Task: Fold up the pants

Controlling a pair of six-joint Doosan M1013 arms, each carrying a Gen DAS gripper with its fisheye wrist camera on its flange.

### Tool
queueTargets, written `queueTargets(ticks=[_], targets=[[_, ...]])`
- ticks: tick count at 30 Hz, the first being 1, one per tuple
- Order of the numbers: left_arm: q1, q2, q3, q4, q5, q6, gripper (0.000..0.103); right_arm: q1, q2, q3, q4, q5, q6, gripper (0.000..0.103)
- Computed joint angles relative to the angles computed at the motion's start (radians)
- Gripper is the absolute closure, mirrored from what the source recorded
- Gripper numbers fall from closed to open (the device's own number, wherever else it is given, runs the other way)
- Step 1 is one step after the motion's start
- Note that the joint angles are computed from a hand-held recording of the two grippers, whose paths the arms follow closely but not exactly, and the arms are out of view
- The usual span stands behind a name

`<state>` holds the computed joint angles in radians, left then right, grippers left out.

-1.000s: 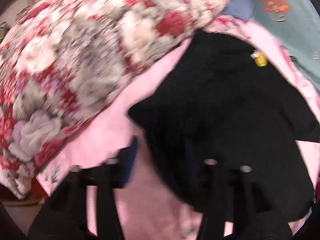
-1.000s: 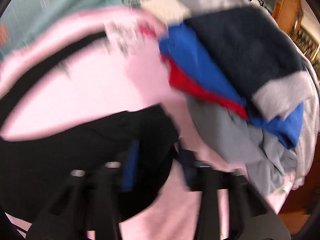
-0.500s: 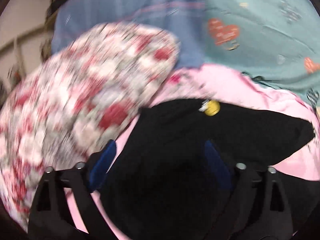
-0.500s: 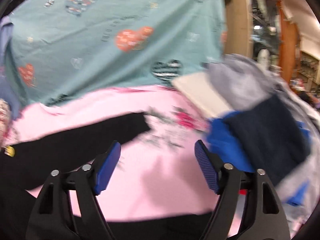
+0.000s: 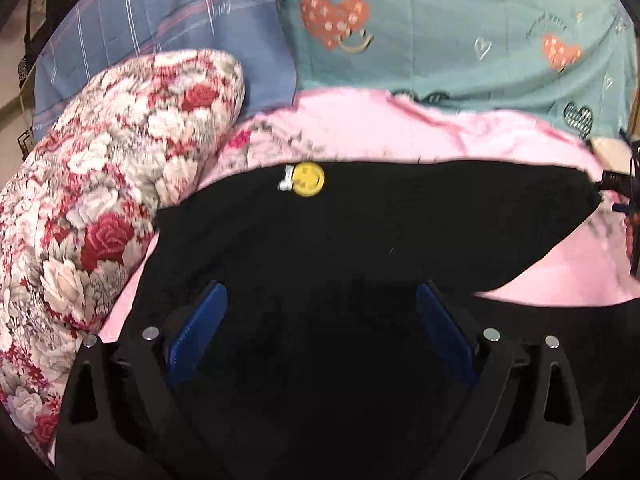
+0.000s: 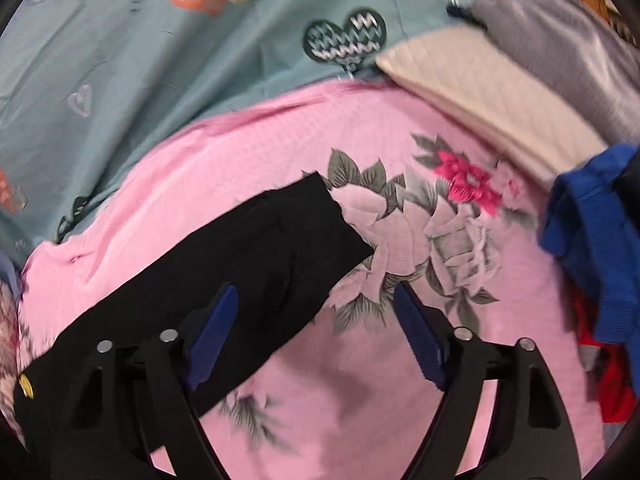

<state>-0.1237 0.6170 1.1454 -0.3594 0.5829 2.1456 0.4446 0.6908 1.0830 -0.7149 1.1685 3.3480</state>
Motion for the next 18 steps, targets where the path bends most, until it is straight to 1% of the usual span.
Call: queueTargets(ticks=[1,2,3,4,5,6,8,10,11,13,14,16,18], targets=[[0.0,0.007,-0.009,0.026,0.009,-0.03,0.006,-0.004,0.005,-0.007,0.01,-0.003,-0.002,0.033],[0.0,0.01,-0.012,0.044,0.012,-0.051,0.006,-0.011,0.013,-0.014,0.025,-0.013,-0.014,0.036],[0.0,0.013,-0.016,0.061,0.014,-0.071,0.006,-0.014,0.024,-0.03,0.038,-0.003,-0.037,0.041],[0.001,0.016,-0.02,0.075,0.018,-0.086,0.006,-0.012,0.036,-0.05,0.028,0.024,-0.049,0.049],[0.002,0.019,-0.025,0.084,0.023,-0.094,0.006,-0.012,0.045,-0.063,0.023,0.029,-0.066,0.057],[0.003,0.022,-0.03,0.092,0.028,-0.104,0.006,-0.012,0.051,-0.075,0.023,0.039,-0.076,0.064],[0.004,0.028,-0.039,0.111,0.036,-0.132,0.006,-0.013,0.06,-0.091,0.022,0.064,-0.092,0.072],[0.005,0.032,-0.048,0.118,0.044,-0.15,0.006,-0.011,0.055,-0.09,0.007,0.064,-0.111,0.09],[0.006,0.033,-0.051,0.122,0.043,-0.154,0.006,-0.008,0.054,-0.093,-0.011,0.083,-0.122,0.094],[0.004,0.03,-0.051,0.156,0.019,-0.166,0.006,0.004,0.054,-0.109,-0.065,0.165,-0.136,0.098],[0.004,0.029,-0.05,0.166,0.005,-0.167,0.006,0.01,0.048,-0.107,-0.096,0.208,-0.132,0.098],[0.008,0.026,-0.049,0.181,-0.039,-0.16,0.006,0.017,0.013,-0.062,-0.11,0.213,-0.103,0.098],[0.009,0.033,-0.063,0.236,-0.055,-0.2,0.006,0.017,-0.014,-0.018,-0.085,0.22,-0.078,0.098]])
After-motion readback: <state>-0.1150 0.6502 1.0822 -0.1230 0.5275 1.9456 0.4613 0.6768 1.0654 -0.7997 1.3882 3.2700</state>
